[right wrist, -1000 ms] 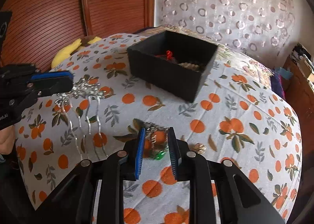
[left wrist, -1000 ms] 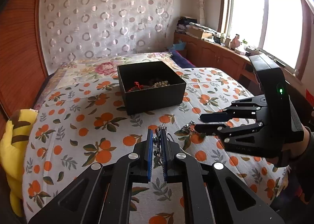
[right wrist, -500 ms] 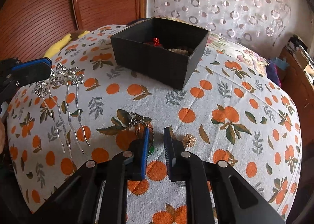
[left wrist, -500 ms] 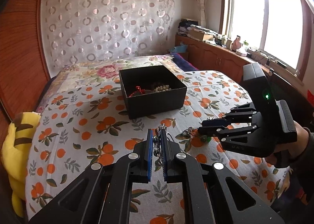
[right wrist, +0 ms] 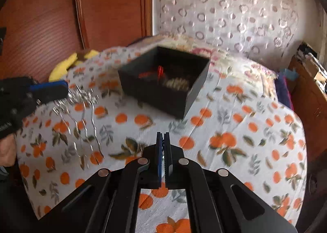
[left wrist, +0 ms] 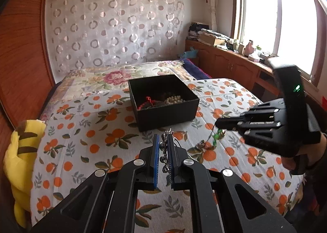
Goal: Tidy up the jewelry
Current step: 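Carry the comb into the black box with the left tool while the right tool carries the earring there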
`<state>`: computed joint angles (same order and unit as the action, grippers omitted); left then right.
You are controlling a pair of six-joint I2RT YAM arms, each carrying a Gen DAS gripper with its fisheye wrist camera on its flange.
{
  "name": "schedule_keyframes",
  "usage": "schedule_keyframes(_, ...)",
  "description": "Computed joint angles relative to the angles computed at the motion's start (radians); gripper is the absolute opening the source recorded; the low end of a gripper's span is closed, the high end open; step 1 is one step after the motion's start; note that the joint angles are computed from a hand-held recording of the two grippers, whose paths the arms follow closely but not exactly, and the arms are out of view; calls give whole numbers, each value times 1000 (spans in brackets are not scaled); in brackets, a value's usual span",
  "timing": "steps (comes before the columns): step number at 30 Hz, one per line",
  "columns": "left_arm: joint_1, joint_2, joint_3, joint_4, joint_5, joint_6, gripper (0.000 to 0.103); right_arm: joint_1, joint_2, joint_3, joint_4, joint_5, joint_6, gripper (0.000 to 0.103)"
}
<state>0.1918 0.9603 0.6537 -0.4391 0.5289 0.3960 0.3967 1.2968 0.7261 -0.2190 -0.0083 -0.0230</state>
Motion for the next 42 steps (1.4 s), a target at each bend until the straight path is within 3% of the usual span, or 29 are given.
schedule_keyframes(12,-40,95,87,80,-37,-70,7,-25,-48,154,-60,4,-25,2)
schedule_keyframes(29,-89,258,253,152,-121,-144,7,-24,162,415,-73,26,-45,2)
schedule_keyframes(42,-112,354,306,174,-162,-174,7,-56,253,428,-51,-30,-5,2)
